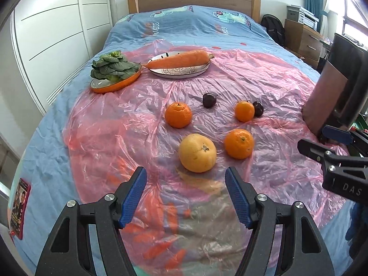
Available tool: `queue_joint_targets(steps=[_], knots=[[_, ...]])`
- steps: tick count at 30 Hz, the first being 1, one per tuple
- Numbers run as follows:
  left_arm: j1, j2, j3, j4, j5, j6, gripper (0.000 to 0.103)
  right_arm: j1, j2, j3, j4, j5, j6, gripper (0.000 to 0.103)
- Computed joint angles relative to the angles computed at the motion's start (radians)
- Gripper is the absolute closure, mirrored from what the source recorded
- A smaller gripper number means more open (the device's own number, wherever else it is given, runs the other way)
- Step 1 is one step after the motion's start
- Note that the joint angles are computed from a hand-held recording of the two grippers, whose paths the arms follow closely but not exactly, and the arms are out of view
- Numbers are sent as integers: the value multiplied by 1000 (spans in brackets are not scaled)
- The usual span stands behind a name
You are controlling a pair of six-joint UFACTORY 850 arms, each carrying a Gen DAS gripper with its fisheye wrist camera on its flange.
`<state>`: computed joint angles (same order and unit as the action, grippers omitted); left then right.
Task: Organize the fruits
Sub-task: 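Move both open tools back over the remaining fruit on the bed, then grasp the yellow pear with the left tool while the right tool grasps a dark plum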
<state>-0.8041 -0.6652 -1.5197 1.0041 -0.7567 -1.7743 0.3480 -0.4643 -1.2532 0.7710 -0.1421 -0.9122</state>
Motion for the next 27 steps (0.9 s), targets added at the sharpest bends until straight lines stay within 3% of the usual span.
queue_joint_targets(steps=[7, 11, 17, 27], knots=[[46, -39, -19, 16, 78, 7, 38, -13, -158, -190, -14, -50, 77, 0], [60, -57, -34, 20, 110, 23, 38, -15, -228, -271, -1, -77, 101, 8], [74, -87, -60, -1, 139, 63, 38, -16, -300, -354, -21, -110, 158, 22], [84, -107, -55, -11, 163, 49, 39, 3, -365, -441, -50, -156, 160, 27]])
